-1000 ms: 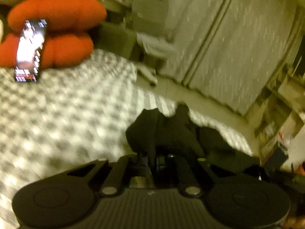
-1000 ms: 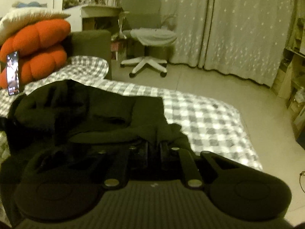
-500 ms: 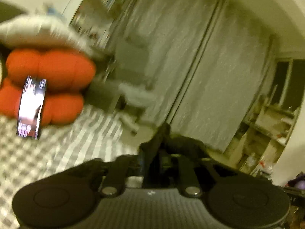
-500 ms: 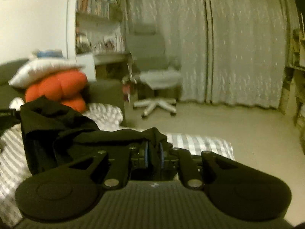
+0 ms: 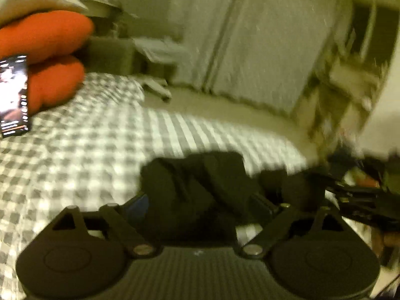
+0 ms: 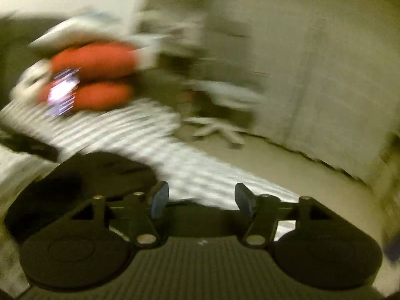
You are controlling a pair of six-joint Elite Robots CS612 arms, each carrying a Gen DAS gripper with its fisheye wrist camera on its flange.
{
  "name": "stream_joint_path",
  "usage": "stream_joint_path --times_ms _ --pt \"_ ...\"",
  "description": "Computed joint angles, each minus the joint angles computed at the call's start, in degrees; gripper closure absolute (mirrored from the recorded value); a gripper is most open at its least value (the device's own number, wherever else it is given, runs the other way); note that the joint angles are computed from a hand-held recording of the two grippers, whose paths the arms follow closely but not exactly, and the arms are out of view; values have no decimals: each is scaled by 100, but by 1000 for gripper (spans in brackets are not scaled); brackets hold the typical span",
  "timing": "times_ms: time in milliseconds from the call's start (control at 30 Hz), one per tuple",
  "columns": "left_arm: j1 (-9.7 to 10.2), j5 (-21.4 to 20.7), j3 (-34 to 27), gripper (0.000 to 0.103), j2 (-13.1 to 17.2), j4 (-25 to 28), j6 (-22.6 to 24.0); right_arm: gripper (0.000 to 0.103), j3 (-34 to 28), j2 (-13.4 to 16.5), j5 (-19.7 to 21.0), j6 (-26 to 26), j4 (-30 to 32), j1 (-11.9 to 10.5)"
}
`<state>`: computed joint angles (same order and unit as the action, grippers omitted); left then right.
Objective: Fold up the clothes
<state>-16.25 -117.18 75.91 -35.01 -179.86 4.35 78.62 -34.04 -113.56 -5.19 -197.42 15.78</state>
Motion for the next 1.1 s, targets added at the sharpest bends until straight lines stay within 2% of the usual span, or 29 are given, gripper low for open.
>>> stream_joint_path --times_ms 67,167,233,300,367,400,467,533,633,700,733,800,833,900,933,1000,1033,1067,1100 --pt "-62 76 120 15 -81 333 467 41 -196 112 428 -665 250 15" --pt "-126 303 220 13 -121 517 868 41 -434 250 730 -1227 461 7" --pt "-143 462 205 13 -103 594 922 41 -520 304 983 -1405 453 -35" --pt "-160 620 184 16 -82 671 967 50 -626 333 1238 -1400 594 -90" --pt "-159 721 171 45 -75 715 964 101 -654 314 1504 -1304 784 -136" --pt "-149 739 170 50 -81 717 938 101 -739 350 1514 -1280 898 -139" --pt "-60 519 79 79 -69 805 746 102 -756 358 1410 -1355 879 -124" --pt "25 346 16 90 -45 744 480 103 -746 346 1156 -1304 687 -96" --pt "122 205 -38 90 -23 533 192 103 -674 306 819 -1230 413 -91" --pt "180 90 -135 90 23 480 55 99 -481 204 1184 -1081 354 -151" --pt "192 63 -163 90 41 453 88 86 -405 167 1380 -1103 417 -172" --pt "168 129 -192 90 67 377 170 38 -270 104 1756 -1166 544 -210" --pt "159 154 -200 90 73 351 196 29 -256 112 1789 -1284 525 -199" --pt "150 167 -198 90 67 409 296 27 -298 152 1867 -1470 484 -183" --pt "145 173 -198 90 63 441 347 27 -370 184 1849 -1405 543 -178" --pt "127 212 -201 90 60 542 456 33 -541 253 1856 -1225 730 -175" --pt "124 231 -189 90 53 590 479 56 -609 274 1924 -1167 880 -181" --pt "121 250 -175 90 45 634 499 88 -688 298 1878 -1191 1046 -172" --pt "136 199 -200 90 52 682 425 93 -731 323 1732 -1252 1046 -148"
